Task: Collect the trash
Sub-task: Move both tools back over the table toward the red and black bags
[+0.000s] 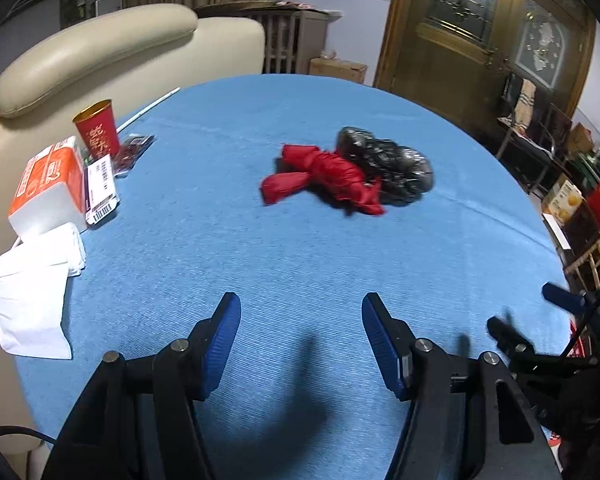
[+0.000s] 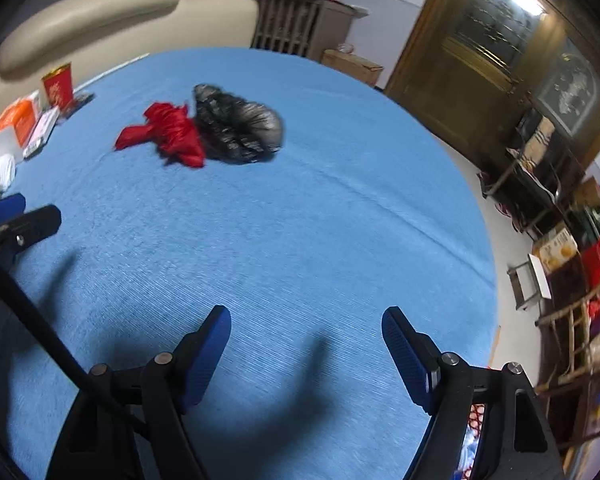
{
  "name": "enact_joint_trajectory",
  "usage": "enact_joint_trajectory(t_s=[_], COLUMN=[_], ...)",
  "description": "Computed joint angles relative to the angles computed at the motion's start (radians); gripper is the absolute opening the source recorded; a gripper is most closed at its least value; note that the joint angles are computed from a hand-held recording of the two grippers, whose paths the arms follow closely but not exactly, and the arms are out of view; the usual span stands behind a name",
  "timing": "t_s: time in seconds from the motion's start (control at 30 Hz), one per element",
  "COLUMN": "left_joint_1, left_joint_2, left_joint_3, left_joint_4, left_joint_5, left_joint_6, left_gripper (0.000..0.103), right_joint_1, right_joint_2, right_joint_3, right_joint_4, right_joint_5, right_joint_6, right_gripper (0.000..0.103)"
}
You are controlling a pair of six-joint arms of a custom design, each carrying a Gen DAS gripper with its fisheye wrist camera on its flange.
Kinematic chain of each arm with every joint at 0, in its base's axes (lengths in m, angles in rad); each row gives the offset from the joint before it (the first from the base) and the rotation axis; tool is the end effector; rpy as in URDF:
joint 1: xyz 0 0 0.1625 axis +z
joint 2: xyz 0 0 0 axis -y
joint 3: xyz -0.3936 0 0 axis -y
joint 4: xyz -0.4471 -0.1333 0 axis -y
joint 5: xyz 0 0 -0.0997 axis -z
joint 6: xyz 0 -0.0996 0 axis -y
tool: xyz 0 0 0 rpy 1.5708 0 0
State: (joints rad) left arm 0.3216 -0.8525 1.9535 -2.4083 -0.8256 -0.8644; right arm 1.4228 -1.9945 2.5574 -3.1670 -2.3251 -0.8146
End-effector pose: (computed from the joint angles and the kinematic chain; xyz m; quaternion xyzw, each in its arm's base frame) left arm -0.4475 -0.3608 -0.0365 0.2235 0.8971 -0.2541 0.2840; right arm 0.0158 -0.3357 0.3312 0.0926 -0.8234 0.2588 0.4964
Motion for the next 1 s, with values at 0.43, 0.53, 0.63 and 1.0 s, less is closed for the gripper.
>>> enact_joint_trajectory(t_s=[0.43, 0.53, 0.63, 1.0], left_joint_1=[0.088, 0.104, 0.124, 0.176], left_joint_2=[0.114, 0.16, 0.211, 0.324], left_joint_3=[-0.161, -0.221, -0.286, -0.425], left_joint_4=[-0.018, -0.001, 0.02, 0.077], left_joint_5=[-0.02, -0.021, -0.023, 0.01], left_joint_6=[0.005, 0.021, 0.037, 0.013], left_gripper=[0.064, 0.064, 0.064, 0.064], right_joint_1=[-0.166, -0.19, -0.2, -0.247], right_joint_2=[-0.119, -0.131, -0.138, -0.23], right_joint_3=[0.001, 0.014, 0.01, 0.036], right_joint_4=[0.298, 0.275, 0.294, 0.354], right_joint_5=[0.244, 0.256, 0.251, 0.303], right_joint_6=[0.159, 0.136, 0.155, 0.091], right_gripper=[0.082, 0.091, 0.103, 0.103])
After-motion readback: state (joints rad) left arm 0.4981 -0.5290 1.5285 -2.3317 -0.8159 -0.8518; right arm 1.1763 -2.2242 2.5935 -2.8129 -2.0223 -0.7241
